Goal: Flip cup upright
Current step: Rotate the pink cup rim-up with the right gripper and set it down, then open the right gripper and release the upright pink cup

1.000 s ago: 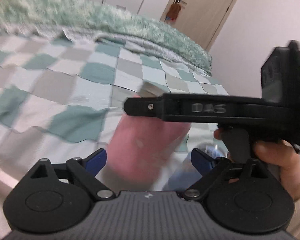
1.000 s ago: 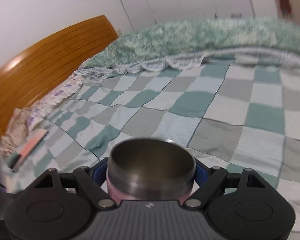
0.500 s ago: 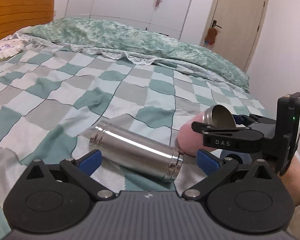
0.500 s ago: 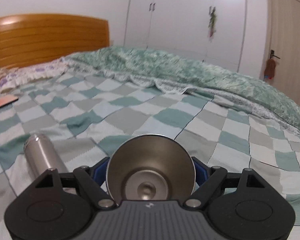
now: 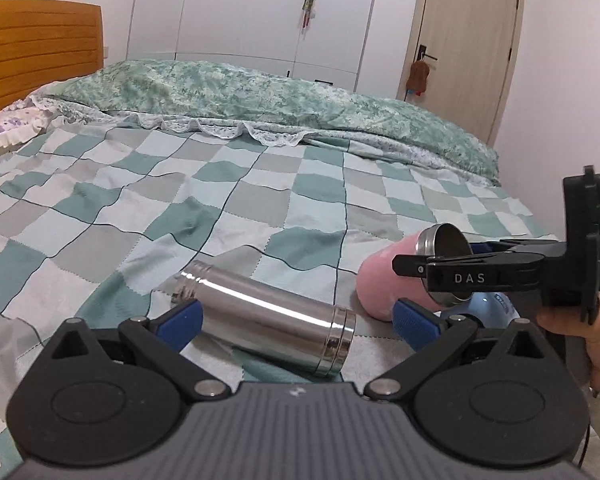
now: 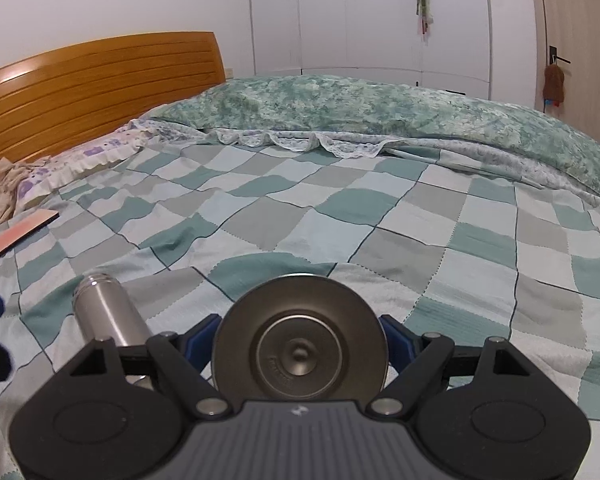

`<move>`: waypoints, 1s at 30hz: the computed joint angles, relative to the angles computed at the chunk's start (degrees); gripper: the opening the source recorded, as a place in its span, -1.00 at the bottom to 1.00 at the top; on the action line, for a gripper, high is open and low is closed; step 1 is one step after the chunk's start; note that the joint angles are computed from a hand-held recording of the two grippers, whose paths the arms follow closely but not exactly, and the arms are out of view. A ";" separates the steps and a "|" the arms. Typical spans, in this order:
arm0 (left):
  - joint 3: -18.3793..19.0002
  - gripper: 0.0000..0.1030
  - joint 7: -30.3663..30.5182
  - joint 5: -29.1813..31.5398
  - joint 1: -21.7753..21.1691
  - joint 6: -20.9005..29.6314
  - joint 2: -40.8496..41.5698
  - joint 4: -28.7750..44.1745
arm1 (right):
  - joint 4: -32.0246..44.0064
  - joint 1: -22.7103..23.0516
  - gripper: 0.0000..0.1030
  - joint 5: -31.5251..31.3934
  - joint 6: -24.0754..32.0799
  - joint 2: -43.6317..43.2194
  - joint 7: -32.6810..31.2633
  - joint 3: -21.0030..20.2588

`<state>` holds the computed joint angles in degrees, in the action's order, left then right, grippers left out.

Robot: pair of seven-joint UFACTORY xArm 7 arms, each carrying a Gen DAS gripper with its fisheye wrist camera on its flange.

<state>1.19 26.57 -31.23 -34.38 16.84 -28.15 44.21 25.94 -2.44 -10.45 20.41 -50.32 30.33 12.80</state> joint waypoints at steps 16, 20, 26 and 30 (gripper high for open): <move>-2.02 1.00 4.78 -2.63 -2.23 -3.47 10.65 6.55 | 17.36 3.50 0.49 4.21 0.33 23.23 -11.51 -7.91; -1.82 1.00 7.83 -6.93 -2.52 -2.58 13.46 8.90 | 17.60 2.65 0.49 3.56 -0.71 23.99 -11.23 -7.08; -5.28 1.00 8.24 -9.75 0.61 0.24 19.25 15.15 | 15.88 3.78 0.62 6.09 -2.94 21.47 -12.73 -9.15; -8.14 1.00 7.24 -9.97 3.19 -0.19 20.44 16.24 | 13.28 2.88 0.65 6.35 -2.92 16.04 -13.38 -9.42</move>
